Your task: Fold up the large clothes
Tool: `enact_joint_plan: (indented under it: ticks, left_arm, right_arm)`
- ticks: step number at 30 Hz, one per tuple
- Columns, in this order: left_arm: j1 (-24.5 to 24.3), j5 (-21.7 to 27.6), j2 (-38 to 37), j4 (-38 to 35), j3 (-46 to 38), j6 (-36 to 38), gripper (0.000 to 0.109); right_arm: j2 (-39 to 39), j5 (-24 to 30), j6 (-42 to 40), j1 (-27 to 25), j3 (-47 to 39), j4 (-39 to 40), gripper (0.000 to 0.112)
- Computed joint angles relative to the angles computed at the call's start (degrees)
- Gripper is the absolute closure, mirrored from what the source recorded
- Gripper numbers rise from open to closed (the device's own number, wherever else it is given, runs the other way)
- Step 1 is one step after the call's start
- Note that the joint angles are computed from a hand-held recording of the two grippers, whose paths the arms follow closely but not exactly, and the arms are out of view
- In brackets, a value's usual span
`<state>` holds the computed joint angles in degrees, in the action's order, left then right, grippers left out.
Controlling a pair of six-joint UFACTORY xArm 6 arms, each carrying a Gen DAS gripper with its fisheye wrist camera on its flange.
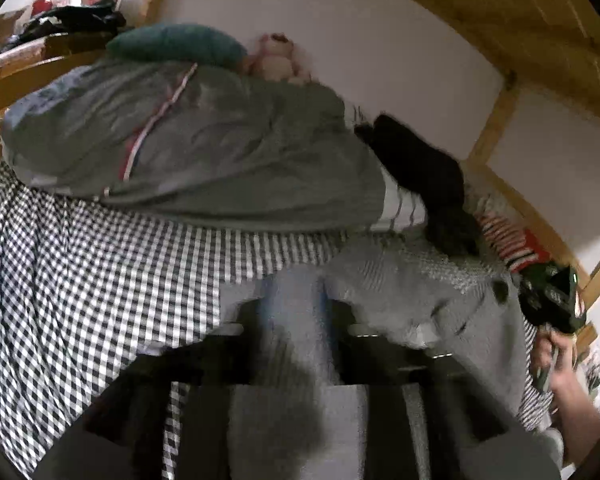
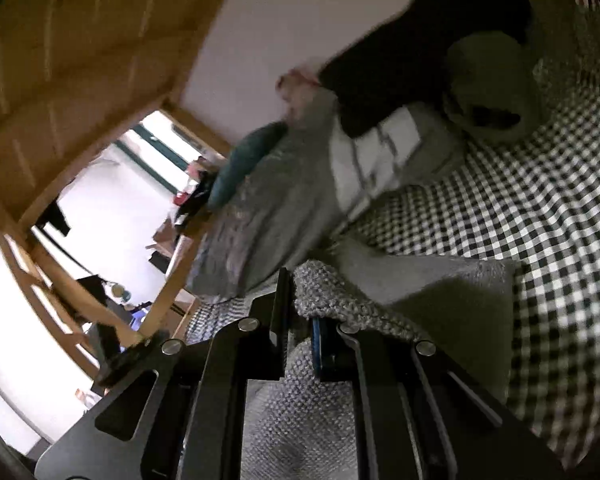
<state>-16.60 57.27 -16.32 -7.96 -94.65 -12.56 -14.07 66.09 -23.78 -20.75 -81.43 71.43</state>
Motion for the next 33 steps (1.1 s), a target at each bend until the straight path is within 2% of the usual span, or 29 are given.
enact_joint_plan:
  ticks: [1,2,4,6,9,11,14,17,18,19,21,23,24,25,27,30,32,33]
  left_arm:
    - [0.58,0.23,-1.04,-2.64,1.94,1.98,0.038]
    - [1.03,0.7,-1.59,-4.71,3.07,3.9,0.037]
    - [2.33,4.74,-2.52,-8.16,4.7,8.77,0.032]
    - [3.25,7.15,-3.03,-8.61,5.99,13.04,0.025]
    - [6.99,13.95,-1.34,-18.79,5.75,19.11,0.024]
    - [7.26,16.66,0.1,-21.27,4.74,20.45,0.024]
    - [4.47,21.27,3.75,-15.67,1.23,18.39,0.024]
    - [3.31,19.53,3.97,-10.32,2.49,15.84,0.024]
    - [2.81,17.57,2.96,-8.35,3.87,14.55,0.024]
    - [3.03,16.66,2.16,-8.77,4.88,14.49,0.024]
    - [4.14,19.74,2.87,-12.16,3.73,15.35,0.024]
    - [2.72,18.57,1.54,-10.54,4.11,16.57,0.045]
    - [1.93,18.28,1.4,-8.33,3.51,15.53,0.067]
    - [1.86,17.97,1.3,-8.16,3.19,14.76,0.082]
    - [3.31,18.43,1.99,-9.71,1.36,14.06,0.095]
    - [6.06,19.72,2.95,-11.97,-1.5,14.4,0.098]
    - [5.95,19.85,3.72,-10.85,-3.5,13.44,0.099]
    - [6.41,21.68,5.09,-10.73,-5.84,13.45,0.098]
  right_arm:
    - [0.7,-0.32,-0.15,0.34,-0.06,0.16,0.103]
    - [0.99,-0.26,-0.64,0.42,0.08,0.46,0.103]
    - [1.07,0.43,-1.58,0.21,0.45,0.59,0.103]
    - [0.8,1.32,-2.29,-0.55,1.24,1.12,0.103]
    - [-0.12,1.93,-2.77,-1.53,2.96,1.2,0.103]
    - [-0.67,1.75,-2.58,-1.53,3.92,0.44,0.103]
    - [-1.37,1.82,-2.57,-1.44,4.99,-0.32,0.103]
    - [-2.02,1.62,-2.58,-1.23,5.71,-0.22,0.103]
    - [-2.24,1.64,-2.68,-1.26,5.88,-0.22,0.103]
    - [-2.33,1.65,-2.63,-1.23,5.93,-0.35,0.103]
    - [-2.35,1.92,-2.58,-1.31,5.85,-0.67,0.103]
    - [-2.4,1.85,-2.61,-1.26,5.83,-0.86,0.103]
    - [-2.4,1.78,-2.63,-1.25,5.78,-0.89,0.103]
    - [-2.35,1.77,-2.61,-1.23,5.67,-0.96,0.103]
    - [-2.21,1.51,-2.64,-1.03,5.41,-1.11,0.103]
    - [-2.24,0.95,-3.02,-1.24,5.28,0.81,0.103]
    - [-2.31,0.66,-3.37,-1.57,4.94,1.85,0.103]
    - [-2.19,0.68,-3.33,-1.67,4.52,1.72,0.103]
